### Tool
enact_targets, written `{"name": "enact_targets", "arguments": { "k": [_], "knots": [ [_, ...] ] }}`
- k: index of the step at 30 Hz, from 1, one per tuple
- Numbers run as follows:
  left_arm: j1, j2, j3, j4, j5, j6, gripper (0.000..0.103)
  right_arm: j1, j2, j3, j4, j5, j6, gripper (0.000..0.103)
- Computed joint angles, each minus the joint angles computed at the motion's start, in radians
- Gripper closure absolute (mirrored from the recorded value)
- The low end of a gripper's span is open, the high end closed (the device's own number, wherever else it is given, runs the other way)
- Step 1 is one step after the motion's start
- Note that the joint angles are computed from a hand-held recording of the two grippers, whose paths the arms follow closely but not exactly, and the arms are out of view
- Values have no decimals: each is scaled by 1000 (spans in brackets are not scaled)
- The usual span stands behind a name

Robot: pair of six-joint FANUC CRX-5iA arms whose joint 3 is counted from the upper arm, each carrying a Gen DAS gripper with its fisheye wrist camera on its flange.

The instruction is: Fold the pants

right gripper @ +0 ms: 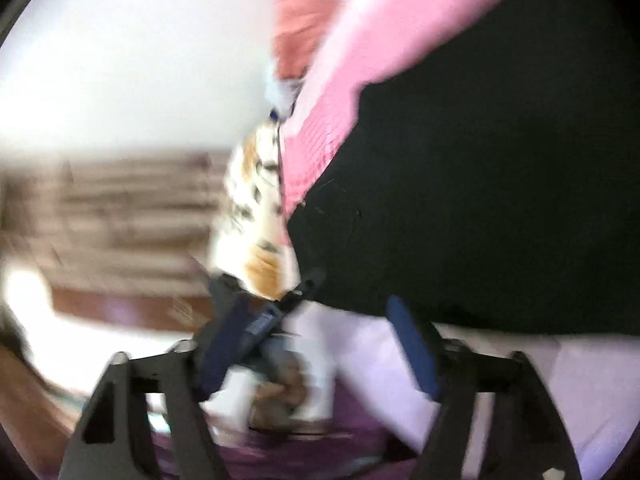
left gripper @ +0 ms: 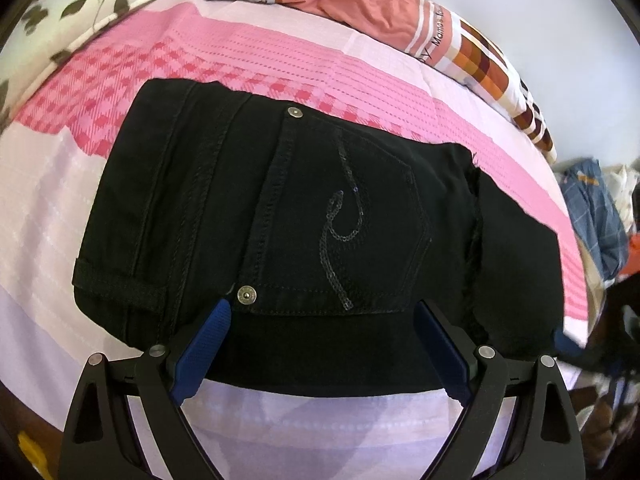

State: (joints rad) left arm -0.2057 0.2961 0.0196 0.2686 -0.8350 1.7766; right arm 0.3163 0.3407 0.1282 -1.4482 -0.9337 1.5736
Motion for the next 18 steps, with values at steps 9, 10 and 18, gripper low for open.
{"name": "enact_targets", "arguments": {
  "k": [9, 10, 18],
  "knots": [
    [24, 11, 11, 66, -46, -11, 11, 81, -29, -84, -18, 177, -167, 50],
    [25, 7, 5, 73, -43, -15, 11, 91, -31, -83, 8, 195, -194, 50],
    [32, -18, -41, 129, -15, -45, 10, 146, -10, -60, 113, 301, -351, 50]
  ]
}}
